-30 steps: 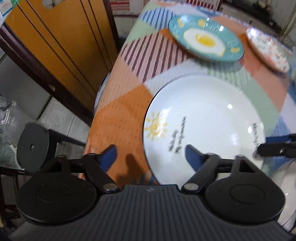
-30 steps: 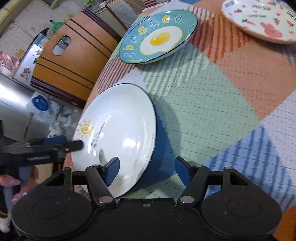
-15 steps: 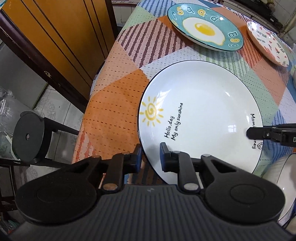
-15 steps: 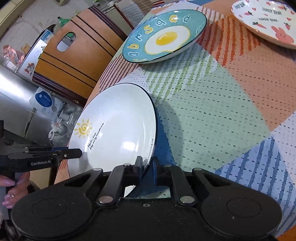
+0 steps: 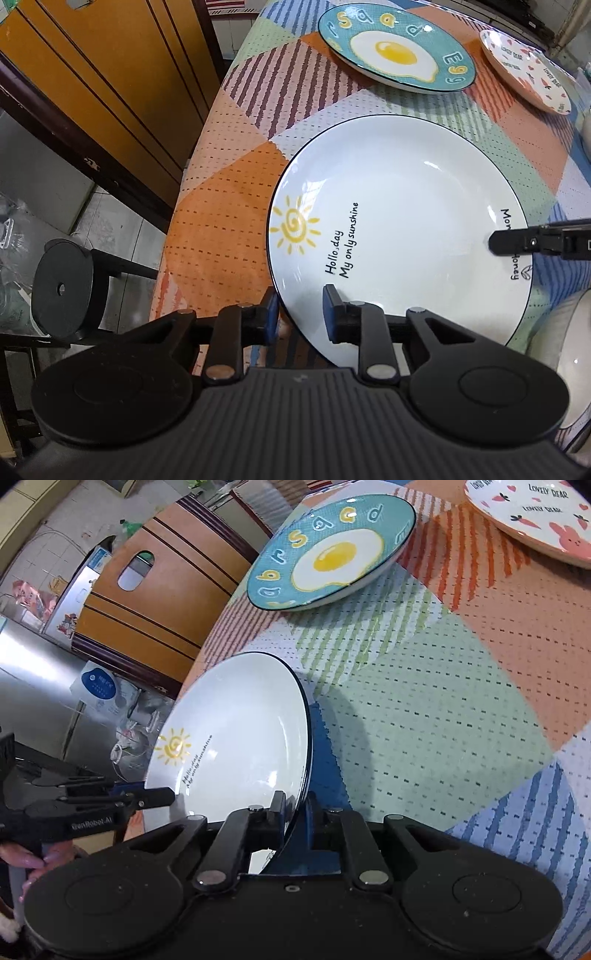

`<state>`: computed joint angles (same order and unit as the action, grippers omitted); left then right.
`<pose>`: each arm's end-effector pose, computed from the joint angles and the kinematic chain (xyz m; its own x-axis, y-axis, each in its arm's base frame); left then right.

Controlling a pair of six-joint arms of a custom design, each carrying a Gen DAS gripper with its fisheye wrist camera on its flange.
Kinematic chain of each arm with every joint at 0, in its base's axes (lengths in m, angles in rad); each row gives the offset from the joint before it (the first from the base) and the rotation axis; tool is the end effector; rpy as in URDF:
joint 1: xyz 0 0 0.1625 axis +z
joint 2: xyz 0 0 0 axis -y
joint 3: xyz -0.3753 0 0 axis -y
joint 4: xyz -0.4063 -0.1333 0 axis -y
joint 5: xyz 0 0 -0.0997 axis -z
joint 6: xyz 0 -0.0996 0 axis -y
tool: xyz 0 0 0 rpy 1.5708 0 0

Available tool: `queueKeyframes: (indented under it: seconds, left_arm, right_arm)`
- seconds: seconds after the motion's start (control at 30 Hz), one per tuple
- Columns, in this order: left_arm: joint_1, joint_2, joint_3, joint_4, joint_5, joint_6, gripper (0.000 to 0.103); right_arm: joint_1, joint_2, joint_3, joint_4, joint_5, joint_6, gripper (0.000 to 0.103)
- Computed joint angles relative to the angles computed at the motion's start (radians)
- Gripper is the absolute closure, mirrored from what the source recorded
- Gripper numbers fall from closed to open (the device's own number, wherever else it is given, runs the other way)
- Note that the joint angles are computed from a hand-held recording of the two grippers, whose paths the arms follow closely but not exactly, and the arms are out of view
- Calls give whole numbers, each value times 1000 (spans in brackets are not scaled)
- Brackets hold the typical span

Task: Organize plates and bowls
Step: 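Carry the white sun-print plate onto the teal egg plate, release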

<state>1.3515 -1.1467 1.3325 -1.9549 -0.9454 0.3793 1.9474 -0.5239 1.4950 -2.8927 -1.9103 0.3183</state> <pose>0.0418 -0.6931 0.3700 -0.6794 0.4136 -0.6061 0.5004 0.8653 0.0295 0.3433 -0.5957 -0.0391 -0.9809 0.0450 0.1895 -0.0404 0.9046 -0.4243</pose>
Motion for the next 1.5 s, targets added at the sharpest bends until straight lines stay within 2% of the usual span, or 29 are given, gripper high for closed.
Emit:
queueKeyframes:
  seconds: [0.13,0.27,0.37,0.5,0.6,0.8,0.97,1.2,1.5]
  left_arm:
    - [-4,-4,-8,24,-18,-24,79]
    - [-25,-24,16,-4,-38,-2,80]
    - [-46,-26,2,30,-69,-1,80]
    - [-95,-26,10,15,-97,36,80]
    - [-116,5,-23,48,-139,26,80]
    - [-137,72,-49,55,-197,13,80]
    - [-142,132,-79,76,-234,6,80]
    - [-151,195,-102,93,-228,34,80]
    - [-143,211,-68,61,-195,60,80]
  right_arm:
    - [5,-16,-15,52,-4,-33,88]
    - [7,-51,5,44,-2,-64,88]
    - [12,-92,36,31,-13,-76,88]
    - [31,-152,82,11,-88,-74,88]
    - [27,-212,135,-16,-112,-65,87]
    - [29,-295,205,-41,-208,-83,87]
    - [14,-343,247,-25,-249,-68,87]
    - [-16,-370,281,0,-272,-26,86]
    - [-59,-369,320,0,-237,9,85]
